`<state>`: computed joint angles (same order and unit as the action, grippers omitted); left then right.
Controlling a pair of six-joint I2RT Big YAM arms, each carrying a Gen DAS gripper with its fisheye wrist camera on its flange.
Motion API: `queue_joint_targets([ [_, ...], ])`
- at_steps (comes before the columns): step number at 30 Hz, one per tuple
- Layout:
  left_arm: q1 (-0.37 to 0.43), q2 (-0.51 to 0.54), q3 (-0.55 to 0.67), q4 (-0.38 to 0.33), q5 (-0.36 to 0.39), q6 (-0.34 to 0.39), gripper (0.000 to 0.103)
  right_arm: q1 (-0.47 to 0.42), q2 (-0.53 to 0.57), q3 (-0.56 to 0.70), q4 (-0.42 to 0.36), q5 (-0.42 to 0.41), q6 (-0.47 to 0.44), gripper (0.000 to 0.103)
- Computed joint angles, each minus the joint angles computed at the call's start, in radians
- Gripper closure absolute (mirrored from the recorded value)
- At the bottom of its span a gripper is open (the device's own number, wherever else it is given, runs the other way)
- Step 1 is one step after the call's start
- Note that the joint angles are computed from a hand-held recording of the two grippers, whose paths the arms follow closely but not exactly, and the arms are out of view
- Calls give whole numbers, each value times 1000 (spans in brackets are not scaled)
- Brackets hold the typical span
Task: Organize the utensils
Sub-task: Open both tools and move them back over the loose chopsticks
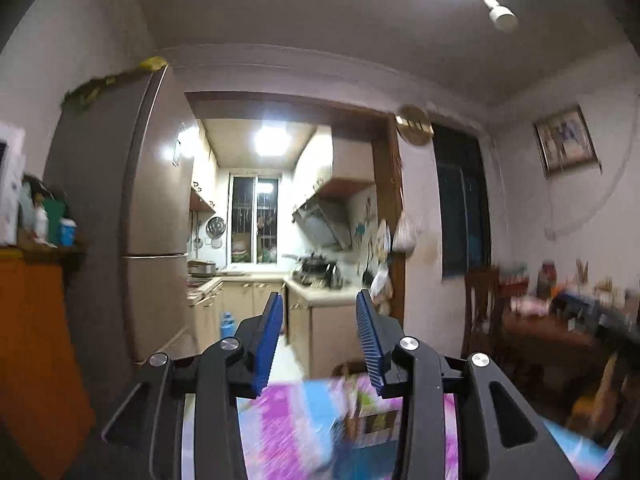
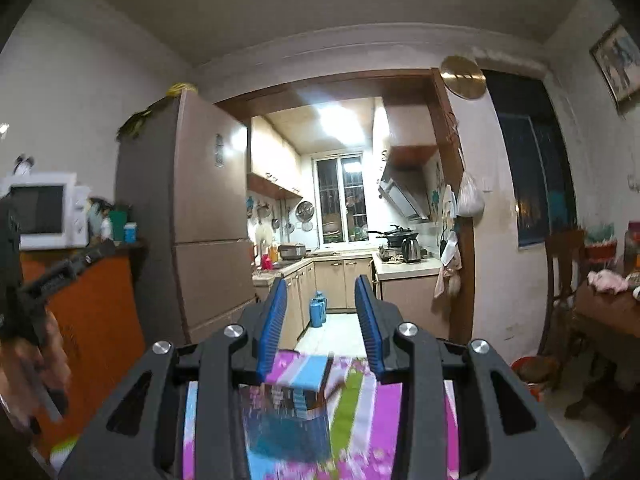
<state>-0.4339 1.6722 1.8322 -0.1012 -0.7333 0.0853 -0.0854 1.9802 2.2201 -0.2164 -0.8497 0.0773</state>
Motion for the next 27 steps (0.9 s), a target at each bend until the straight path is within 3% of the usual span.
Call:
queue_joint_targets([
  [3, -61, -121, -179, -88, -62, -42, 64, -54, -145, -261, 39, -73, -95, 69],
  [6, -120, -198, -325, -171, -122, -107, 65, -91, -233, -426, -2, -94, -220, 69],
  [9, -190, -236, -450, -284, -141, -262, 71, -121, -312, -592, -21, -63, -342, 69],
  [11, -233, -226, -505, -368, -108, -427, 84, -137, -349, -675, -67, -41, -418, 69],
  [12, -263, -206, -530, -395, -109, -515, 85, -149, -362, -714, -116, -49, -459, 69],
  [14, -299, -174, -564, -396, -138, -597, 85, -159, -382, -781, -164, -49, -532, 69],
  [17, -353, -90, -547, -469, -226, -691, 85, -167, -414, -880, -215, -24, -669, 69],
  [19, -377, -53, -535, -505, -266, -734, 85, -168, -425, -928, -275, -13, -763, 69],
  [20, -380, -42, -530, -519, -254, -758, 85, -168, -409, -921, -341, -26, -797, 69],
  [22, -373, -24, -510, -557, -211, -822, 85, -166, -398, -926, -354, -22, -789, 69],
  [24, -367, -12, -494, -595, -214, -854, 84, -162, -404, -950, -277, 0, -738, 69],
  [27, -369, 1, -472, -623, -264, -878, 72, -163, -415, -993, -118, 51, -616, 69],
])
